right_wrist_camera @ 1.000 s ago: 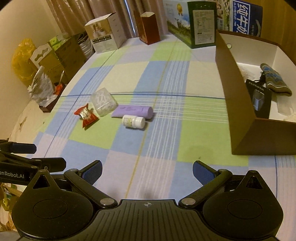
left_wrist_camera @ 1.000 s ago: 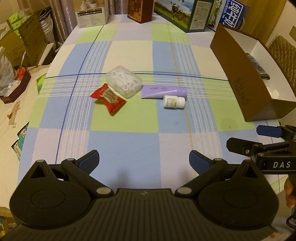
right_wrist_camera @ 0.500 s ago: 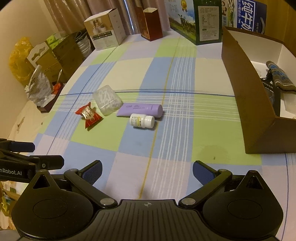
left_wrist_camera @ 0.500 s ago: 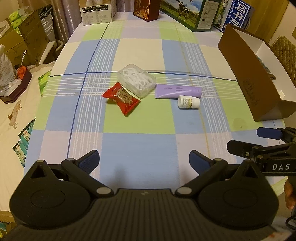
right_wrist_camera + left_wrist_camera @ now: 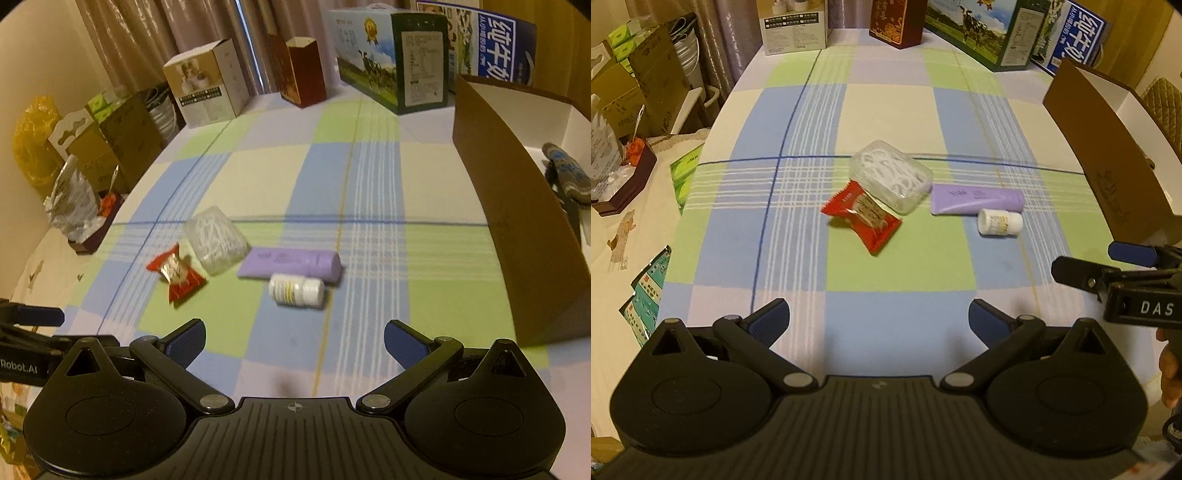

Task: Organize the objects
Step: 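Grasp the white pill bottle with the right tool and lift it, then grasp the red candy packet with the left tool while the right tool holds the bottle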

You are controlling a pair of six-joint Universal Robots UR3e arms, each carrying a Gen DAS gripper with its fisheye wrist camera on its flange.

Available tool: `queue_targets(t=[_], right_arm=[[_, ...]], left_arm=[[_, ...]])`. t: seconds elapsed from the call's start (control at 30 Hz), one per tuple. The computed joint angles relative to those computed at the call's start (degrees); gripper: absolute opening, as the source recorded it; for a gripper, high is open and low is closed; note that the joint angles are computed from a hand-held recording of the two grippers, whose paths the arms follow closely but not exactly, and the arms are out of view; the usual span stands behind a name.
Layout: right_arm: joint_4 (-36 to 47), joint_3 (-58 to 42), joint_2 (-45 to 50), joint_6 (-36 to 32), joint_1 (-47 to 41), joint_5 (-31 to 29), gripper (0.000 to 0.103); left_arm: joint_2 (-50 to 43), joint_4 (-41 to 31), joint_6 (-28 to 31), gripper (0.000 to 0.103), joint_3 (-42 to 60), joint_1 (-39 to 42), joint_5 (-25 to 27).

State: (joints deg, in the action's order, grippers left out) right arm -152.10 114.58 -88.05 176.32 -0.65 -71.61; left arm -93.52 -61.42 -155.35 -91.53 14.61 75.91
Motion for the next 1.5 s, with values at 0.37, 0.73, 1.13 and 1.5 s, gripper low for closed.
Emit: queue_targets(t=[0.37,0.73,1.13,1.5], right_arm=[[-10.3,-4.7,14.6,5.7,4.9,-5.2,0.070],[-9.8,-14.7,24.7,8.8,9.3,-11.3,0.059],[-8.6,-13.7,24.1,6.0,6.6,-11.5,0.044],[-8.9,-8.6,19.6,7.1,0.0,-12.0,0.044]], left_arm=[[-7.4,6.8,-1.7,0.102,1.7,1.1,0.3],[-13.1,9.1,-3.0,0.101,4.8,1.4,0.0],[-20.0,8.1,-4.3,0.096,11.1,-0.5,-0.4],[-29.1,10.2,-13.8,0.075,19.4,-4.0,1.8]])
